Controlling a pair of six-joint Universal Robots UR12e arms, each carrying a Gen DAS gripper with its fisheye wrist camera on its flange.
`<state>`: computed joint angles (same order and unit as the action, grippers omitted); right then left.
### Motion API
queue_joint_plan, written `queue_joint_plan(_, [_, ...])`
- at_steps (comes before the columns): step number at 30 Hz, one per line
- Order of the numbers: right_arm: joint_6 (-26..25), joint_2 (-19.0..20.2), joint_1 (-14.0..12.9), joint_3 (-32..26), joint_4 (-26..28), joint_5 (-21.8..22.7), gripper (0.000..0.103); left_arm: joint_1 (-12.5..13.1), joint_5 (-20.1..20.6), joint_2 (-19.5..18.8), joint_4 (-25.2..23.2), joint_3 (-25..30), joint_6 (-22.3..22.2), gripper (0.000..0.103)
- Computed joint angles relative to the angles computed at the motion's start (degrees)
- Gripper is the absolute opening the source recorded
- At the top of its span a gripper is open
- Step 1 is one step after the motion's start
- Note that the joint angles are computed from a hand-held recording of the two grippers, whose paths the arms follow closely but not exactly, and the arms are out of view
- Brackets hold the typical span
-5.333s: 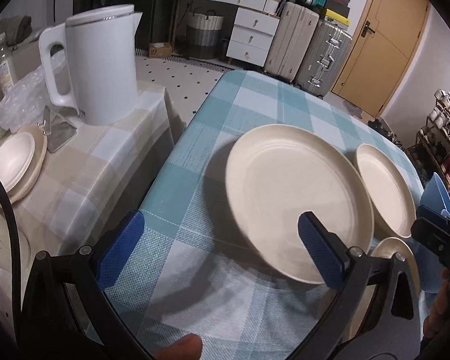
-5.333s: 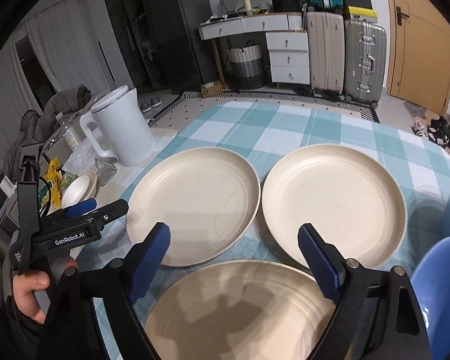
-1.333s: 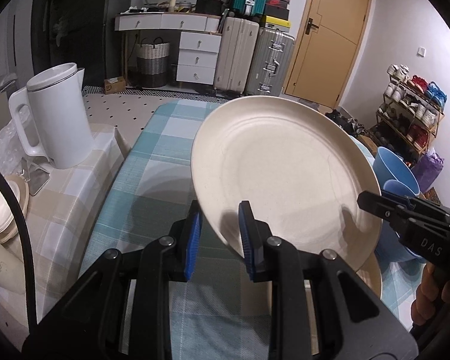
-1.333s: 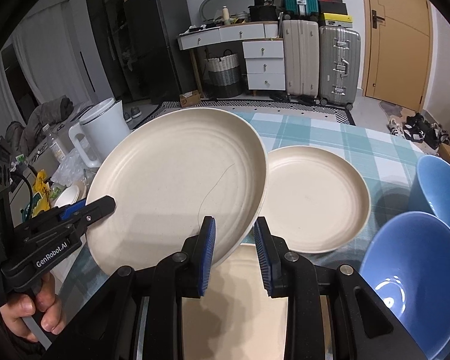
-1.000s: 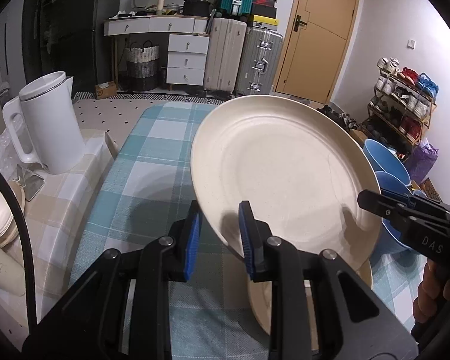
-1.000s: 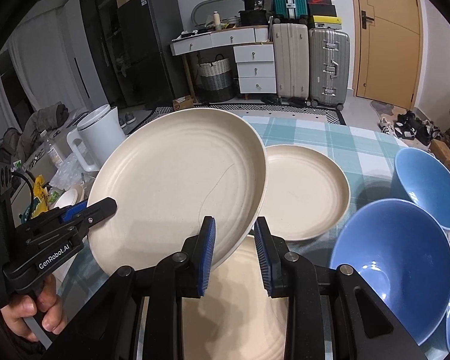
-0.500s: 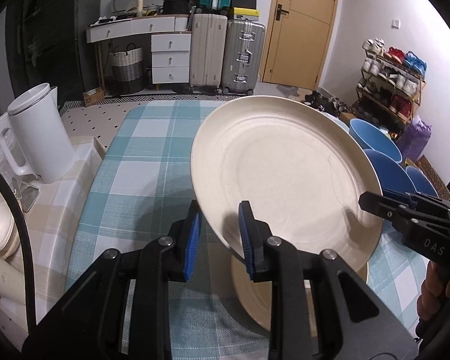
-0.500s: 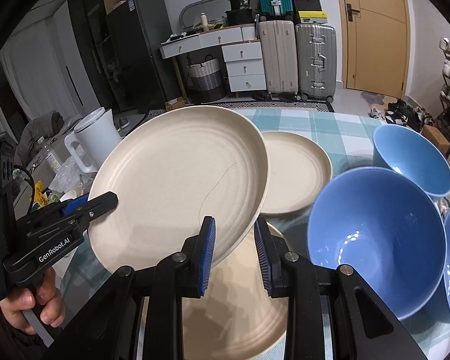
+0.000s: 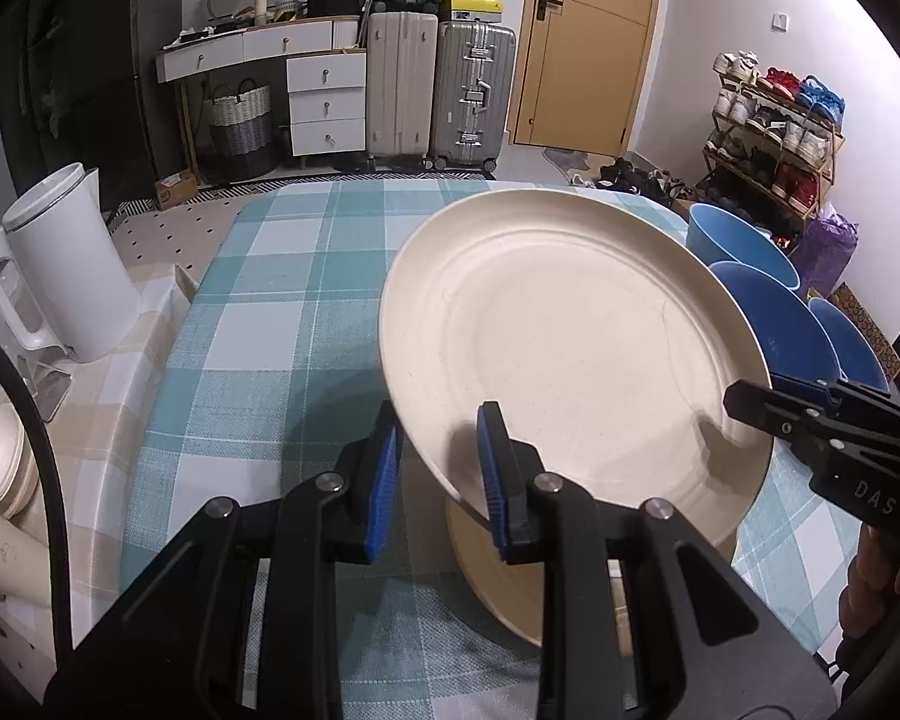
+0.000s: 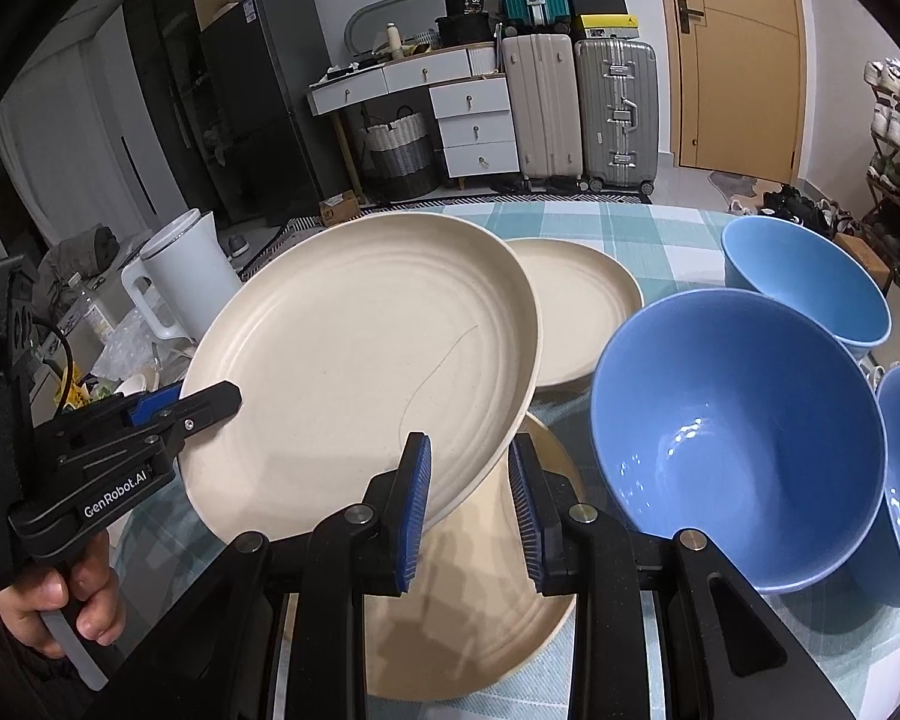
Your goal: Organize plates and bowls
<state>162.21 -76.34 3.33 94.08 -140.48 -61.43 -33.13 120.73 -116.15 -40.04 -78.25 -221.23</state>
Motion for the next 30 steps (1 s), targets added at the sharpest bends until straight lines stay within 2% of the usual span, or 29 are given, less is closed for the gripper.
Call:
queue_joint_plan(23, [-0.74, -2.00, -0.74, 3.65, 1.36, -1.14, 0.028, -1.13, -0.62, -0.02, -2.32, -0.94, 0.83, 0.022])
queue_joint_plan(30, [-1.46, -2.62, -0.93, 4.68, 1.58, -1.47, 0.028, -1.25, -1.90, -0.21, -2.95, -1.49, 0.33, 0.022])
